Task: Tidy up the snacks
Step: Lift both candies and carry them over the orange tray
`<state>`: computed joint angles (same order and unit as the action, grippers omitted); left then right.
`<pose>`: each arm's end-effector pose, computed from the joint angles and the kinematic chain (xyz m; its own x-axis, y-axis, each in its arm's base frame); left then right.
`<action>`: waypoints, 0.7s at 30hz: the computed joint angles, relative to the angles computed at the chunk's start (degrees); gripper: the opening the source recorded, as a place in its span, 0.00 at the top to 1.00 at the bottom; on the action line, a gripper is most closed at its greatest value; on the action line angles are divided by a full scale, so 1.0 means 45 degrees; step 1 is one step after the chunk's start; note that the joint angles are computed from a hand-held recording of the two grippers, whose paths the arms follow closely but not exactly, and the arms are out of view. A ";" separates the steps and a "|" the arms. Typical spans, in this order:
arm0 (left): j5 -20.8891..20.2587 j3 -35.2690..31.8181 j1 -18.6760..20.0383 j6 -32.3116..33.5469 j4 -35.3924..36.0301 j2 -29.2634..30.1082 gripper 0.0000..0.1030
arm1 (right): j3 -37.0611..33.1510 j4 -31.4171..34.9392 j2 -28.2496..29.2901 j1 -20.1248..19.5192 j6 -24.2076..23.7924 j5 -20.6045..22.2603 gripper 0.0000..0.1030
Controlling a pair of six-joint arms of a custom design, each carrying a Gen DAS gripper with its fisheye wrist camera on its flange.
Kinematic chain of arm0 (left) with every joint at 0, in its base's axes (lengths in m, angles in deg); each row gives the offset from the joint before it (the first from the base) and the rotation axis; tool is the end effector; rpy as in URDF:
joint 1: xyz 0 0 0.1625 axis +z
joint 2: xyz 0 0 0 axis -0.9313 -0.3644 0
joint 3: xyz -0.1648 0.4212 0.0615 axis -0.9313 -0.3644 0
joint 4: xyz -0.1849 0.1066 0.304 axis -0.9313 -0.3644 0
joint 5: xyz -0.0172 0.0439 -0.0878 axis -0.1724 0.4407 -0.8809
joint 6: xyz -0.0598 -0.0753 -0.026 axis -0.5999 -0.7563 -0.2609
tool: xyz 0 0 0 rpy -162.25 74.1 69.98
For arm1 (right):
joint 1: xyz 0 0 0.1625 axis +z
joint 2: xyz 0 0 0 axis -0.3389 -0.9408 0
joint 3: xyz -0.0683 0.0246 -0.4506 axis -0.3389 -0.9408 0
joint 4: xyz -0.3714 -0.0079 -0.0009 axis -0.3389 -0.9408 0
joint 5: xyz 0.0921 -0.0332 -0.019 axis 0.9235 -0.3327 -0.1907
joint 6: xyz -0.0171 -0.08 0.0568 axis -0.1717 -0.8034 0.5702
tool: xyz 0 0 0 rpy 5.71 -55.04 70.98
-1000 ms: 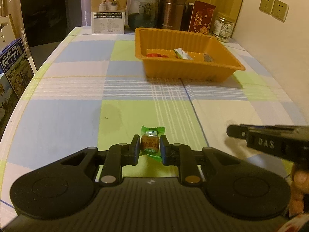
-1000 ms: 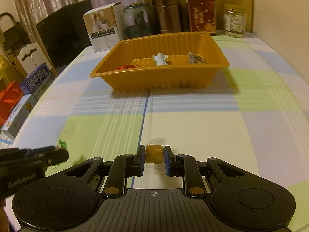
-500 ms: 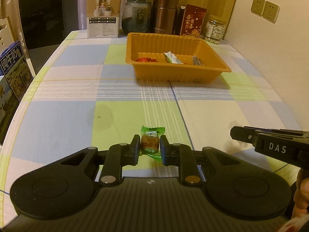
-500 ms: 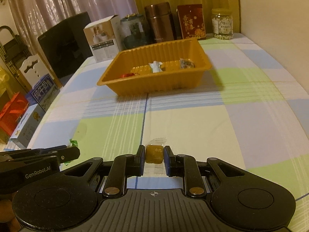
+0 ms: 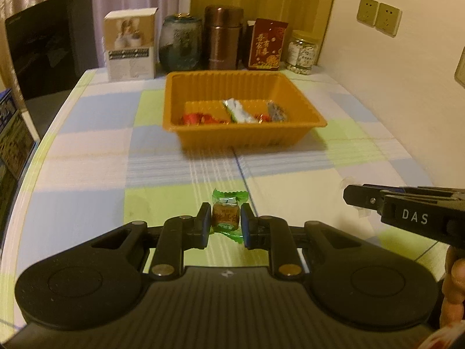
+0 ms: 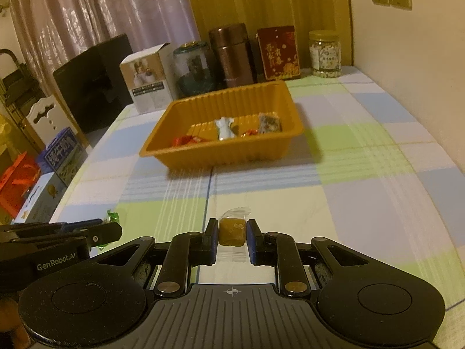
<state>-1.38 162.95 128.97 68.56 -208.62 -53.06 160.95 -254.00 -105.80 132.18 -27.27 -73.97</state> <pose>-0.0930 -0.5980 0.3153 -0.7558 -0.1735 -0.6314 0.3659 0.6878 -0.6269 0.3759 -0.6503 0.0381 -0.7890 -0.4411 0.4277 -0.6005 0.7007 -0.3852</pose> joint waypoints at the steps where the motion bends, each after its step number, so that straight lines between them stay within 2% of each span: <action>1: -0.0082 -0.0195 0.0045 0.0118 0.0055 0.0056 0.82 | -0.0194 0.0107 0.0044 -0.0011 -0.0074 0.0013 0.80; 7: -0.0495 -0.1554 0.0362 0.0745 0.0545 0.0410 0.82 | -0.1959 0.1336 0.0517 -0.0034 -0.0298 -0.0001 0.80; 14: -0.1111 -0.3589 0.0765 0.1528 0.1487 0.1010 0.82 | -0.4893 0.3331 0.1557 -0.0079 -0.0787 -0.0100 0.80; 21: -0.1916 -0.6246 0.1232 0.1486 0.3980 0.1753 0.82 | -0.9190 0.7193 0.3110 -0.0106 -0.0539 -0.0012 0.80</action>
